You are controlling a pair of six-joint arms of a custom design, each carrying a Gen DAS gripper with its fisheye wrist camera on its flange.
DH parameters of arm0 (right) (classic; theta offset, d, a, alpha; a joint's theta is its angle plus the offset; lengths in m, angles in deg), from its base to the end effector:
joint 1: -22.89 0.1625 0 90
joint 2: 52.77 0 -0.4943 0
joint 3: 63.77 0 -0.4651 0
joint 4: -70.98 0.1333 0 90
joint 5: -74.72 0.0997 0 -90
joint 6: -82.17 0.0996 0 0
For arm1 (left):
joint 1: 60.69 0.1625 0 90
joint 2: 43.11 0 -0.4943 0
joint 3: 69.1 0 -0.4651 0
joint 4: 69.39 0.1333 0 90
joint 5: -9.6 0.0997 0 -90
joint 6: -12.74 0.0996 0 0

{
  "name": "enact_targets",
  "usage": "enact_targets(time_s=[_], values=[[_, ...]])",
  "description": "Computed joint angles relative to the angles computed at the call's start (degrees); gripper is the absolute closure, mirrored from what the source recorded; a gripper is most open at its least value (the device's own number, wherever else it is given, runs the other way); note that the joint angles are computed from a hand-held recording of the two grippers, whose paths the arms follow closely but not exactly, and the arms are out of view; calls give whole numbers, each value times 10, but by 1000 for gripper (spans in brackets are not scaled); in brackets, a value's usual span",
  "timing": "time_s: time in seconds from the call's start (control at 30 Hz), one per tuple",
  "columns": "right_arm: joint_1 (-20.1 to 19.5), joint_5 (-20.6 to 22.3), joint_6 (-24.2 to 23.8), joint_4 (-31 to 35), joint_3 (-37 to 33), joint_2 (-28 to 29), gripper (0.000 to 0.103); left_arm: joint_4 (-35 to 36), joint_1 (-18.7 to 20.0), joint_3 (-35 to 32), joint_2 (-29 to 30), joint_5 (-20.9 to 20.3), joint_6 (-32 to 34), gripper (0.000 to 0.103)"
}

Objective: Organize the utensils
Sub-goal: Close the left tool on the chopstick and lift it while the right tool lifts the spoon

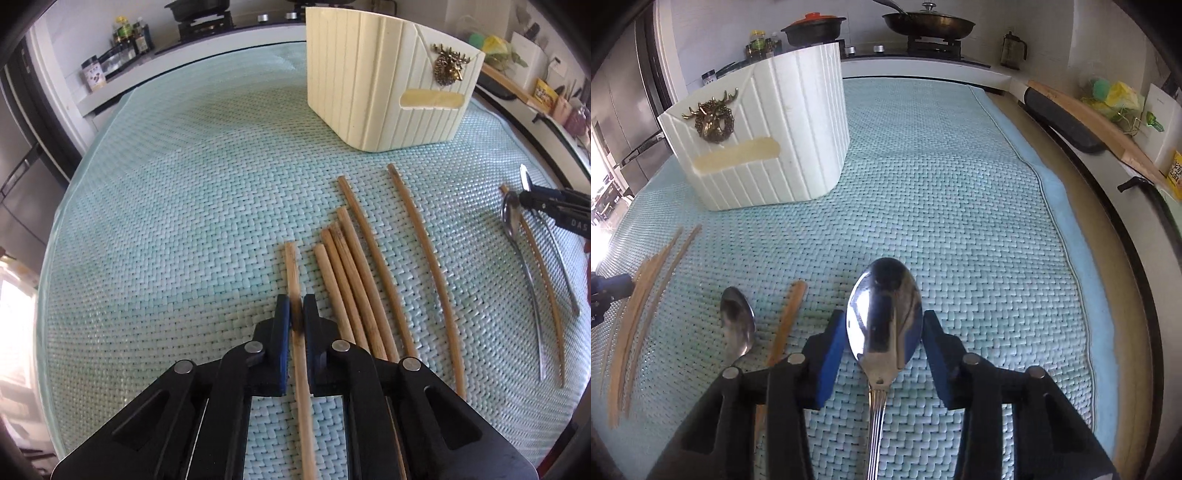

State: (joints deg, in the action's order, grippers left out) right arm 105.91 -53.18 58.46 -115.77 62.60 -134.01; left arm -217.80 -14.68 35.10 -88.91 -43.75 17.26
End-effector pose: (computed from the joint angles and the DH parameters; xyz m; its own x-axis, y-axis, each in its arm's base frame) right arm 0.0075 -0.5318 0.3508 -0.6939 0.2776 0.6644 -0.2223 0.7950 -0.5644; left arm -0.3392 -0.6289 0.0408 -0.5208 0.6121 -0.5951 0.7379 0.6733 0.0469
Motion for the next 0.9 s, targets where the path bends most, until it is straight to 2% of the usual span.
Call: enact_targets(time_s=[0.1,0.33,0.7,0.9], values=[[-5,28,17,11,8,-20,61,-18,-4,5,3,8,11,98],[23,45,14,-23,39,-57,61,-57,-12,34,-31,-17,12,98],[91,48,-15,-72,74,-101,61,-109,-33,67,-105,-45,4,99],[122,44,-28,-99,87,-116,61,-120,-32,61,-126,-62,5,99]])
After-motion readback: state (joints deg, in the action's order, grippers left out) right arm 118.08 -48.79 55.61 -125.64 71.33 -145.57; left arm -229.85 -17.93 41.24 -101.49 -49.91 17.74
